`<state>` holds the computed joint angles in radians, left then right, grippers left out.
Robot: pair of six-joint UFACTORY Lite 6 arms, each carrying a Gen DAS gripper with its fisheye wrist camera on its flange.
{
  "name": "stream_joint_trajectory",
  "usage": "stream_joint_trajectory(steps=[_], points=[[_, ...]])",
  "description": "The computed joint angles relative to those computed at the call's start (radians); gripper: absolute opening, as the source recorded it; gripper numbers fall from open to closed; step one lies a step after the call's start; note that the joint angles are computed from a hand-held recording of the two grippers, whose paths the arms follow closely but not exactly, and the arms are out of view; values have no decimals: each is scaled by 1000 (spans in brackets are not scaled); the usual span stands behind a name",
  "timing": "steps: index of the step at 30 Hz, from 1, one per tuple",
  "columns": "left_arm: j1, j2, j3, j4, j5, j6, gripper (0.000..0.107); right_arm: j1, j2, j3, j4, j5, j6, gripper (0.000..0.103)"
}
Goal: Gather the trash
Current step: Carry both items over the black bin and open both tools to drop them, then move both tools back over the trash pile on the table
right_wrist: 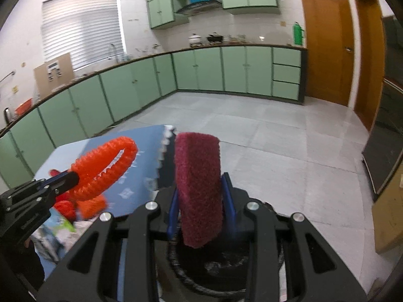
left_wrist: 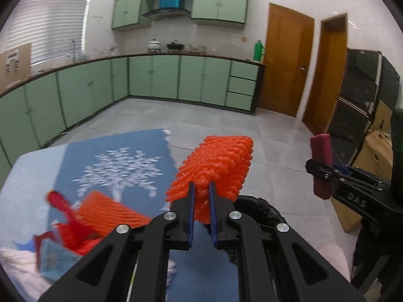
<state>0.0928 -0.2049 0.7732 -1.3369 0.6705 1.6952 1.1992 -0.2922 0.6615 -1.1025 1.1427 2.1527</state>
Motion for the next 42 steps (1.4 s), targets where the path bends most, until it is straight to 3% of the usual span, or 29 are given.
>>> stream_joint_trajectory(steps=[5, 10, 17, 19, 20, 23, 27, 29, 31, 35, 42], points=[[-194, 93, 13, -84, -119, 27, 10, -99, -125, -190, 1, -79, 32, 30], [-346, 262, 86, -156, -228, 53, 10, -285, -121, -278, -64, -249, 46, 30], [-430, 450, 209, -106, -265, -33, 12, -459, -34, -324, -182, -427, 126, 32], [-436, 490, 251, -29, -248, -109, 16, -507, -13, -339, -233, -474, 163, 37], [-439, 498, 260, -15, -244, -126, 24, -529, 3, -341, -255, -497, 175, 42], [-431, 487, 256, -13, -223, -128, 53, -532, 35, -330, -259, -489, 196, 51], [-389, 441, 221, -10, -196, -111, 57, -496, 30, -319, -199, -427, 177, 67], [-352, 399, 193, -2, -190, -120, 58, -463, 9, -316, -157, -377, 161, 85], [-316, 359, 176, 0, -188, -119, 61, -410, -17, -303, -109, -310, 141, 90], [-198, 180, 67, -15, -191, -37, 65, -292, -25, -224, -45, -197, 95, 93], [171, -60, -39, 7, -50, 72, 67, -99, 140, 31, -58, -101, 119, 94]])
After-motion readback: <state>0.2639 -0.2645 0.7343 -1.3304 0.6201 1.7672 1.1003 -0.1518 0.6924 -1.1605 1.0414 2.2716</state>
